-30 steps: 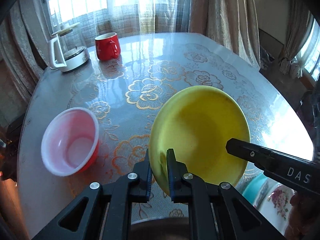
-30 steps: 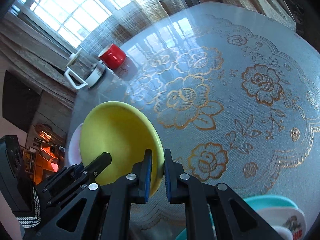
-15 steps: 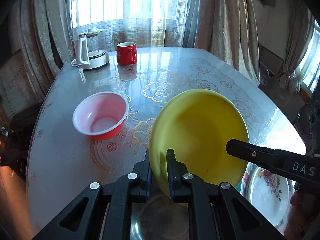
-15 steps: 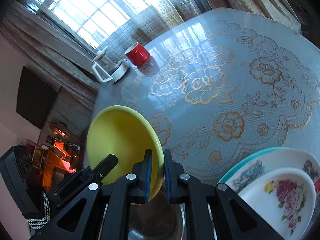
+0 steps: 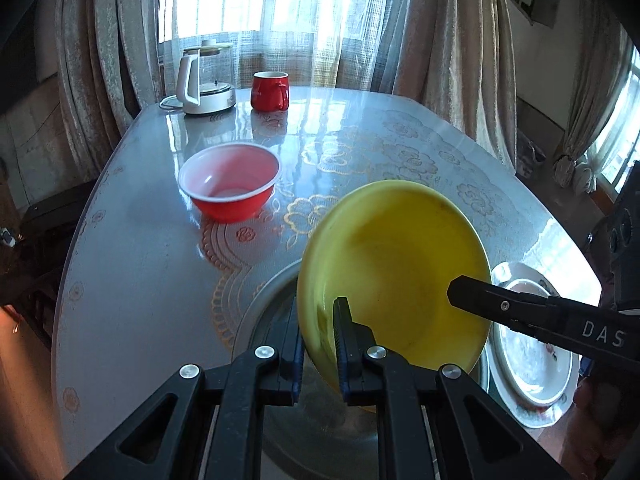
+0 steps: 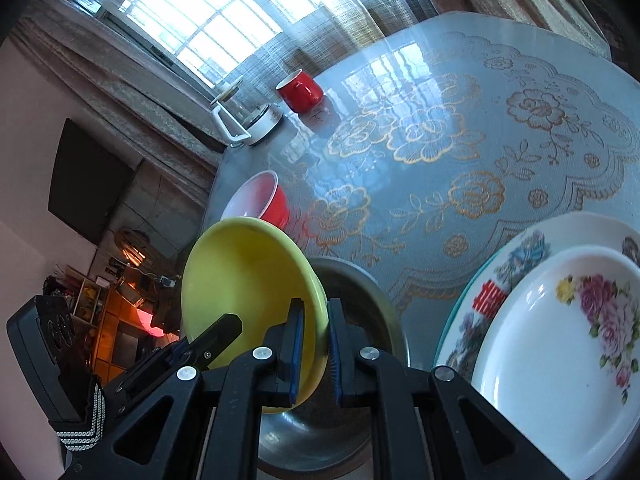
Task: Organize plates and bowls
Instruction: 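Lift the yellow bowl with the right tool and carry it over the steel bowl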
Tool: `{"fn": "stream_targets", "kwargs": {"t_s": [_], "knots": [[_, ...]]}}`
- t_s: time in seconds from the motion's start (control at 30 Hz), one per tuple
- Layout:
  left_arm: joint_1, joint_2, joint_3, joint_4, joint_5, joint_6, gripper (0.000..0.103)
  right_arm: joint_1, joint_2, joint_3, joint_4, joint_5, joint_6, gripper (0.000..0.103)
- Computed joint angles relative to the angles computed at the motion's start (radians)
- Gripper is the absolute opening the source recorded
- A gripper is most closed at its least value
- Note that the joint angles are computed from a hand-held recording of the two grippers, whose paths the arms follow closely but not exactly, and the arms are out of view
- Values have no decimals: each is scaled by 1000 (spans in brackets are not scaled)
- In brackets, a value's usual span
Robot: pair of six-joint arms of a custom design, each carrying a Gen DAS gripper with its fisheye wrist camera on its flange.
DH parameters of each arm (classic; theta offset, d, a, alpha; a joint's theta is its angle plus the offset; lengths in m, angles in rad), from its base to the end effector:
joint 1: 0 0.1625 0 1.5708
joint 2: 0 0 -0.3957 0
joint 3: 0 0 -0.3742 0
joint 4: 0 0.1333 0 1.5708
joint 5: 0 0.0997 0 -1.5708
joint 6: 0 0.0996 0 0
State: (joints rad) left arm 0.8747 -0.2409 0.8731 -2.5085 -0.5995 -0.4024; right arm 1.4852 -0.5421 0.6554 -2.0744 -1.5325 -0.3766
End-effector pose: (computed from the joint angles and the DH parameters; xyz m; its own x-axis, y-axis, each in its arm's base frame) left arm -0.3464 -0.7507 0.0122 -0.7844 -0.1290 -0.6067 0.3308 0.7404 -0.5851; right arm 0.0647 -0.8495 0.2702 -0.9561 -0.2729 0.1070 -0.2931 0.8829 -0.3668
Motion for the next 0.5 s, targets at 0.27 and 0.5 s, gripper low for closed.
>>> {"fn": "stream_targets", "kwargs": {"t_s": [0.27,0.5], "knots": [[5,-23,65,29,-1,-49,13,-11,-34,85,-4,-17,6,13],[9,-19,67,62,11,-61,13,-2,-58,143,-58,-50,-29,14]]}}
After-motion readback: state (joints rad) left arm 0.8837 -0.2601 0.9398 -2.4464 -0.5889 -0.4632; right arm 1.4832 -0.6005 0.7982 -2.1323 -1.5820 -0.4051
